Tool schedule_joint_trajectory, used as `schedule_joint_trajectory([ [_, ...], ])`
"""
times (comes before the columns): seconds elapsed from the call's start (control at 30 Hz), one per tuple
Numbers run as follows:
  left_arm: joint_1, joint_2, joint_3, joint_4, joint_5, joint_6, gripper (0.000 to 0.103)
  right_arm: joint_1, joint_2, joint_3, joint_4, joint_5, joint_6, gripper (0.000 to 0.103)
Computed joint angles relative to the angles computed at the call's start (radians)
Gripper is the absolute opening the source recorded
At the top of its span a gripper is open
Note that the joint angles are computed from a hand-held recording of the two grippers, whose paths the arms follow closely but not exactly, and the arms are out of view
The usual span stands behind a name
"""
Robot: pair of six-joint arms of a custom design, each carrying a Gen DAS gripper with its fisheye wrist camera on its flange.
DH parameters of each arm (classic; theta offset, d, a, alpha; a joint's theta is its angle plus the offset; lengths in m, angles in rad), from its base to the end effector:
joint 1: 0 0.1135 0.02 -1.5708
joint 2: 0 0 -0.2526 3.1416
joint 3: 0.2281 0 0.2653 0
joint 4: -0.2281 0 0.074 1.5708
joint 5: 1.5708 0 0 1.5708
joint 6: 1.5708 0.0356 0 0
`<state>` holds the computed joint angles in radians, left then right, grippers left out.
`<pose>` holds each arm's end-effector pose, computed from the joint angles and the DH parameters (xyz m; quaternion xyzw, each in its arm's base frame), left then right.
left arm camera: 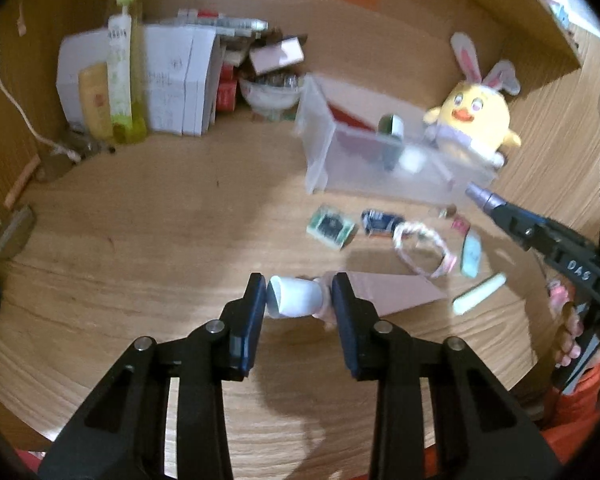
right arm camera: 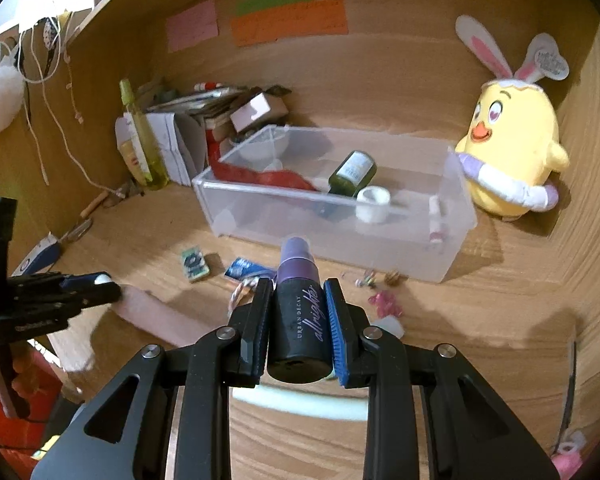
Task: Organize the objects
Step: 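Carry the spray bottle with the right tool while the left tool carries the pink tube toward the bin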
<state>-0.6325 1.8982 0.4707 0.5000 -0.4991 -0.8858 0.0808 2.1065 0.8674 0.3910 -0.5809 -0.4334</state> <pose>0.2203 -0.1403 0.0213 -0.1936 0.9021 -0.0409 0.3835 0.3557 0.0484 0.0281 -0.3258 0.8410 0.2043 0.3805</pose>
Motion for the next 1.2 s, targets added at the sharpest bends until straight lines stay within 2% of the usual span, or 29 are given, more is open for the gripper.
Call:
schedule_joint_trajectory([
  [0.23,0.003,-0.134,-0.015,-0.068,-0.048,0.028,0.034,-0.017,-0.017,0.022,0.006,-0.02,0.018,0.023],
  [0.37,0.019,-0.164,-0.004,-0.066,-0.048,0.064,0.034,-0.028,-0.02,0.042,-0.001,-0.04,0.024,0.023],
  [0.83,0.111,-0.111,0.151,-0.057,-0.022,0.171,0.034,-0.042,-0.019,0.124,0.006,-0.068,0.058,0.023],
  [1.2,0.175,-0.026,0.299,-0.126,-0.009,0.201,0.034,-0.022,0.033,0.26,-0.043,-0.037,0.044,0.023],
])
